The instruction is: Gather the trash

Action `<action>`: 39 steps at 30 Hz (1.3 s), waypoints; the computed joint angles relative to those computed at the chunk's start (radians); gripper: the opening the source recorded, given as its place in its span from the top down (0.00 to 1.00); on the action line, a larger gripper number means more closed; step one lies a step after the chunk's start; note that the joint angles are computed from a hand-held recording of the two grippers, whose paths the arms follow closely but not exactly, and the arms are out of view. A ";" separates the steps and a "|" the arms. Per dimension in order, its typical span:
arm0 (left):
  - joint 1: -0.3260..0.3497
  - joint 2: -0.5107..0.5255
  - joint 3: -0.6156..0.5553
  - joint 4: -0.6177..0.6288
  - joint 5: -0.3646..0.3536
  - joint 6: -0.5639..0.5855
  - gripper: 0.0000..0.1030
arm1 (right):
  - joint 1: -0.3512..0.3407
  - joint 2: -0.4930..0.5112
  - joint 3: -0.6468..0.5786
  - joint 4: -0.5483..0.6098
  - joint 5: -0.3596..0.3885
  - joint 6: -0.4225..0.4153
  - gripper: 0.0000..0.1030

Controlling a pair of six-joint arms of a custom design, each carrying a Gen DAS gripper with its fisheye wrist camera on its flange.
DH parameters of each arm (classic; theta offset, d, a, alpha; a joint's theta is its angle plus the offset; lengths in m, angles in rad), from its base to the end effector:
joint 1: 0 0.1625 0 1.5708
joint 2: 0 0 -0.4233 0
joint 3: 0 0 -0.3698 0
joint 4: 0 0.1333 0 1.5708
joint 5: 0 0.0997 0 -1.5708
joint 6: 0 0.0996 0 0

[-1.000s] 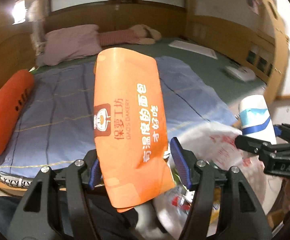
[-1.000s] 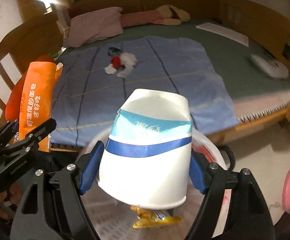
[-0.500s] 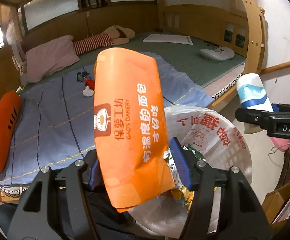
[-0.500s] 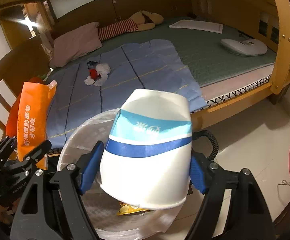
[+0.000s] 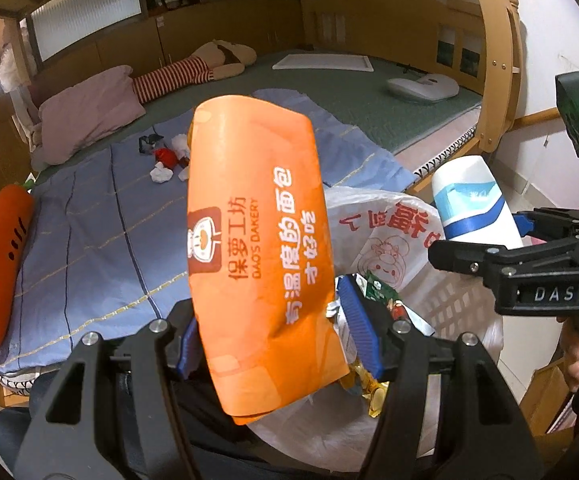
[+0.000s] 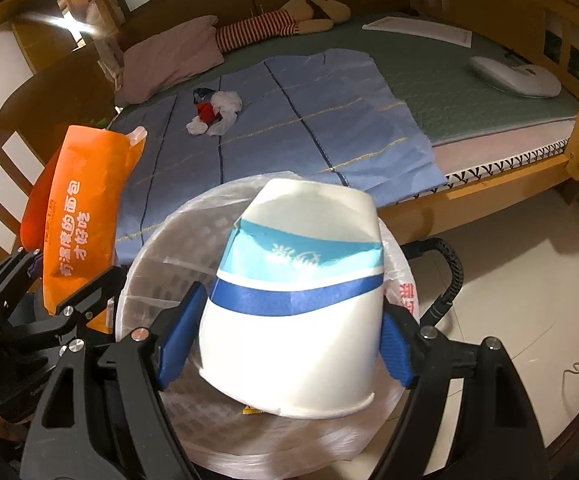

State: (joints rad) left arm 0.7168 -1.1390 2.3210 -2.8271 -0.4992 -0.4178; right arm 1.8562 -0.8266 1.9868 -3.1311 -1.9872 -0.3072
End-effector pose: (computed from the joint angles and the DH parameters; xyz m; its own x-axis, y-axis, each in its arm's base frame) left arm -0.1718 -0.4425 0.1646 -0.6374 0.0249 -0.7701 0.5396 0.7279 -0.4231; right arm 0.2474 -0.5127 0.0898 -0.8003 -0.3686 0.4729 -0.5259 0.8102 -0.2586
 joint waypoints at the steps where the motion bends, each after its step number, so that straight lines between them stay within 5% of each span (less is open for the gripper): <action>1: 0.002 -0.002 0.000 0.003 -0.004 -0.003 0.40 | 0.003 0.002 -0.003 0.016 -0.009 -0.013 0.20; 4: 0.012 -0.010 -0.002 0.010 -0.016 -0.009 0.40 | 0.032 0.022 -0.018 0.056 -0.128 -0.101 0.12; 7: 0.023 -0.012 -0.005 0.010 -0.038 -0.003 0.40 | 0.022 0.004 0.006 -0.003 -0.108 -0.110 0.12; 13: 0.067 -0.002 -0.025 -0.054 -0.218 0.128 0.37 | -0.019 -0.066 0.067 -0.235 -0.054 -0.008 0.08; 15: 0.086 -0.001 -0.031 -0.065 -0.299 0.175 0.23 | -0.034 -0.083 0.072 -0.241 -0.041 0.031 0.08; 16: 0.089 0.001 -0.027 -0.077 -0.312 0.185 0.12 | -0.040 -0.088 0.068 -0.231 -0.039 0.046 0.08; 21: 0.114 0.001 -0.030 -0.107 -0.323 0.205 0.10 | -0.051 -0.079 0.038 -0.187 -0.051 0.112 0.08; 30: 0.178 -0.035 -0.040 -0.180 -0.050 0.179 0.10 | -0.013 0.003 -0.082 -0.070 -0.097 0.116 0.08; 35: 0.326 -0.035 -0.174 -0.237 0.141 0.116 0.11 | 0.047 0.087 -0.221 0.029 -0.094 0.077 0.08; 37: 0.416 0.002 -0.289 -0.310 0.186 0.155 0.27 | 0.080 0.141 -0.306 0.070 -0.094 0.029 0.08; 39: 0.484 0.026 -0.388 -0.280 0.208 0.142 0.32 | 0.109 0.201 -0.400 0.110 -0.085 -0.008 0.16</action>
State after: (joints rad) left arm 1.2010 -1.1134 1.9333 -3.1068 -0.2908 -0.2757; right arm 1.9652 -0.6253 1.5866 -3.0207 -2.0720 -0.3152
